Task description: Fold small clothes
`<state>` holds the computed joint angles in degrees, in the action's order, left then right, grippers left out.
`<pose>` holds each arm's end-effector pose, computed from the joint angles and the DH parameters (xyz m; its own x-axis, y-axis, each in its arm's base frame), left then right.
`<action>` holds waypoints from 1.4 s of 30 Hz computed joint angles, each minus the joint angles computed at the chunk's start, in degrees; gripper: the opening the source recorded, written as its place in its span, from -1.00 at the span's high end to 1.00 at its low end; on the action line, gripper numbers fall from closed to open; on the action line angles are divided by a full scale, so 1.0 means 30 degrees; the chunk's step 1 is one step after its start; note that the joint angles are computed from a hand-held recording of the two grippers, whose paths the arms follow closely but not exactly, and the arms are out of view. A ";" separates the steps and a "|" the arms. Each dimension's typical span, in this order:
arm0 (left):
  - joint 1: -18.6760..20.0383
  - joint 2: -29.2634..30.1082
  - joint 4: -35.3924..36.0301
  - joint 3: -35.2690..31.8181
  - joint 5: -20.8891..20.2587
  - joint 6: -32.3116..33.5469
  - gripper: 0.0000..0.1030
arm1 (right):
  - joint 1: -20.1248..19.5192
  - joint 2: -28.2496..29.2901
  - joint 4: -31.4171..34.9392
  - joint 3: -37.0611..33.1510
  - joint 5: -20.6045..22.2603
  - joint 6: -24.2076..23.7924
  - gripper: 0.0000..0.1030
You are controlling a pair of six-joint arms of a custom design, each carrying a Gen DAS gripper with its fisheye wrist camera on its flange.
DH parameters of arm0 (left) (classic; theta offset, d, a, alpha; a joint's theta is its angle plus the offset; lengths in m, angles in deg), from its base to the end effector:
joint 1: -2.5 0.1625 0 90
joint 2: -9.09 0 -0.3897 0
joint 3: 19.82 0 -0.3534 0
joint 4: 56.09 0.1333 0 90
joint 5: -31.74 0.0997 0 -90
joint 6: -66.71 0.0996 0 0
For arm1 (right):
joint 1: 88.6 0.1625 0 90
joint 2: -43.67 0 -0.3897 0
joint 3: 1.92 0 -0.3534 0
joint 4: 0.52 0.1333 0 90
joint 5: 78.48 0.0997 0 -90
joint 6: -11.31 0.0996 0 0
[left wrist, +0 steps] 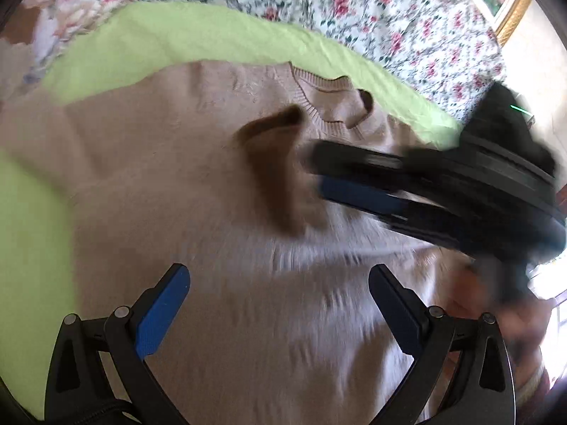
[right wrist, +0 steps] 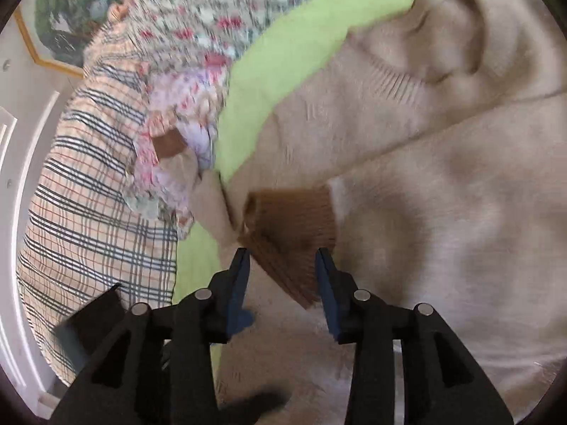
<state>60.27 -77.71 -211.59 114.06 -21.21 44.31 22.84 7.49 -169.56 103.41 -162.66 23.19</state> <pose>-0.0403 -0.4263 0.2489 -0.9109 -0.0612 -0.4081 0.1719 0.8428 -0.5100 0.3366 -0.4647 -0.0182 -0.9741 -0.1829 -0.1331 -0.1631 0.9755 -0.1475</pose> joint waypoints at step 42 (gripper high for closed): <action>0.0736 0.1599 -0.4008 -0.0417 0.0776 0.4141 0.72 | -0.1793 -0.3836 -0.3197 0.1279 -1.5199 -0.4359 0.66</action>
<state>62.48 -72.91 -223.62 112.81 -18.89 56.73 17.46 -4.02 -179.15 107.25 -208.26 10.12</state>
